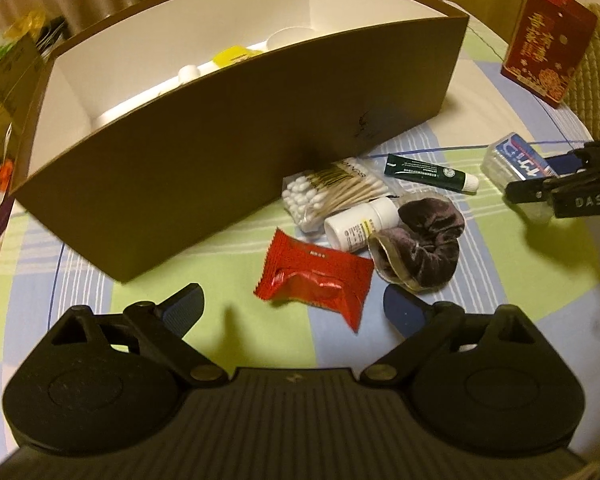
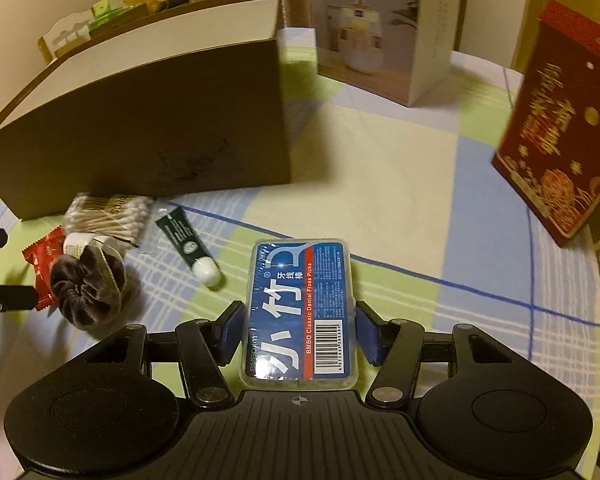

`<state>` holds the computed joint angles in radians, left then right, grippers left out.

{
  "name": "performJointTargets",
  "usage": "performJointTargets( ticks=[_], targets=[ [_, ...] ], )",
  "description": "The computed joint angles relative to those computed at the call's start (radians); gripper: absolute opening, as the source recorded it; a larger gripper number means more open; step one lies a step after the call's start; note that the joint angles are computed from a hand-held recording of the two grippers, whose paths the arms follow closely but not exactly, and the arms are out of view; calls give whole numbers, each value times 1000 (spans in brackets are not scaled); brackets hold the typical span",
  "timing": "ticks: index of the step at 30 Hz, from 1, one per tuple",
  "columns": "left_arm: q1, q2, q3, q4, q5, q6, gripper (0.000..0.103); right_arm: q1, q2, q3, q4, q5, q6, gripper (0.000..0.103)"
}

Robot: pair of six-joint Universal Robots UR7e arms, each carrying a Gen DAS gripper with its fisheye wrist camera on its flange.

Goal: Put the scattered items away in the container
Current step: 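Grasp the blue floss box with the right tool while the left tool grasps the red packet, then carry the floss box and red packet over the box with both tools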

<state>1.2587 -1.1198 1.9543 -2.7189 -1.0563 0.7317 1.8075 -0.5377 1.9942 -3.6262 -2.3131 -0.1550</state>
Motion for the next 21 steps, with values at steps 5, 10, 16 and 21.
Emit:
performJointTargets(
  ticks=[5,10,16,21],
  targets=[
    [16,25,-33,23,-44,73,87,1,-3,13,-7,-9,25,60],
    [29,60,-56,29,-57,126,71,5,-2,15,-4,-17,32,60],
    [44,57,-60,56,-105,147,49,6,-3,19,-6,-21,31,60],
    [44,31,-47,89,-112,125,45,11,-9,29,12,-24,33,60]
  ],
)
